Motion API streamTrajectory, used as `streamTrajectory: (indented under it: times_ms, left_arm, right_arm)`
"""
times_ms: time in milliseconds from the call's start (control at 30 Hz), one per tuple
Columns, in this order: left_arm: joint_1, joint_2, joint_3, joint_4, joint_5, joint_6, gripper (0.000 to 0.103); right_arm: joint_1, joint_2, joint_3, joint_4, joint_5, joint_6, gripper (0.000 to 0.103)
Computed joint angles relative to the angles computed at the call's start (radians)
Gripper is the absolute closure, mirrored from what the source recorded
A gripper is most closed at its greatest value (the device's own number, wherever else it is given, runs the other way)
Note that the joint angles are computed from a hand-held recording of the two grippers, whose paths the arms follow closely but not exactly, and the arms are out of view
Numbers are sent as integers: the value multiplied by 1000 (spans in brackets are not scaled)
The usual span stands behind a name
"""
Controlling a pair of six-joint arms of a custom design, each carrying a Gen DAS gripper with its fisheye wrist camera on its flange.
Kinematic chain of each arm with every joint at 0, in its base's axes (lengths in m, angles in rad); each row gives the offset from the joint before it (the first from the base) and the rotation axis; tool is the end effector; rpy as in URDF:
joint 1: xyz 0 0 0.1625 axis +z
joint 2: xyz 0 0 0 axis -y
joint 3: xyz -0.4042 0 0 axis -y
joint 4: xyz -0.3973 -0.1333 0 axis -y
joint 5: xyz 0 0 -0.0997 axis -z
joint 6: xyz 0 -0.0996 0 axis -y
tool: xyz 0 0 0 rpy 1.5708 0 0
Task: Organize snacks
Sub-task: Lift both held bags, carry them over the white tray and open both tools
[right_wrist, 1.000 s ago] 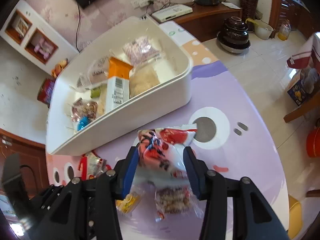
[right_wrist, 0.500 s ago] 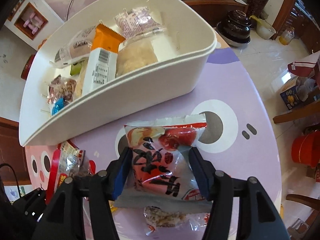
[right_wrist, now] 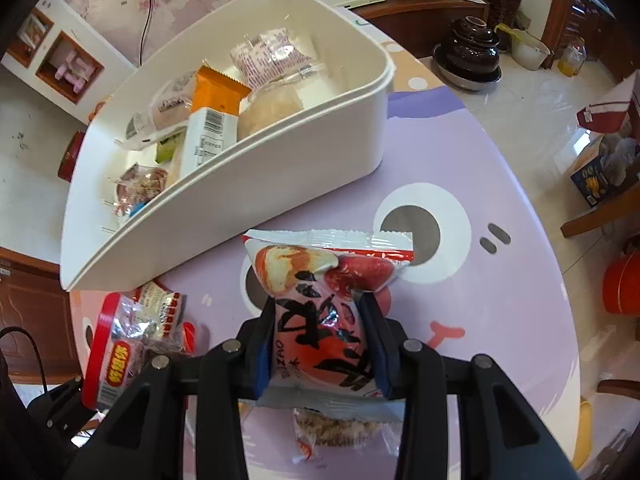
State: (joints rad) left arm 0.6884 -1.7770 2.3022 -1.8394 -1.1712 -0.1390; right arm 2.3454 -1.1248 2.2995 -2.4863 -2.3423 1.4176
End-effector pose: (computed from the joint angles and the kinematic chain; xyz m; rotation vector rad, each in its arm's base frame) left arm -0.1487 -0.3452 0.2449 1.0348 2.4624 0.0362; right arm 0.3294 -0.2453 0.0661 -0.6557 -2.3819 0.7441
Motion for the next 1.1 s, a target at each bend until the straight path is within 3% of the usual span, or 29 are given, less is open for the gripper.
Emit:
streamTrajectory:
  times_ms: [267, 433, 800, 1100]
  left_arm:
    - [-31, -79, -73, 78, -18, -11, 88]
    - [-42, -110, -120, 104, -31, -15, 88]
    - [-69, -122, -194, 86, -40, -4, 88]
    - [-74, -67, -264, 3, 20, 25, 88]
  right_arm:
    - [107, -8, -14, -36, -34, 38, 64]
    - [161, -5, -64, 15, -57, 64, 64]
    - [219, 37, -173, 41, -82, -14, 64]
    - [233, 45, -265, 92, -155, -82, 63]
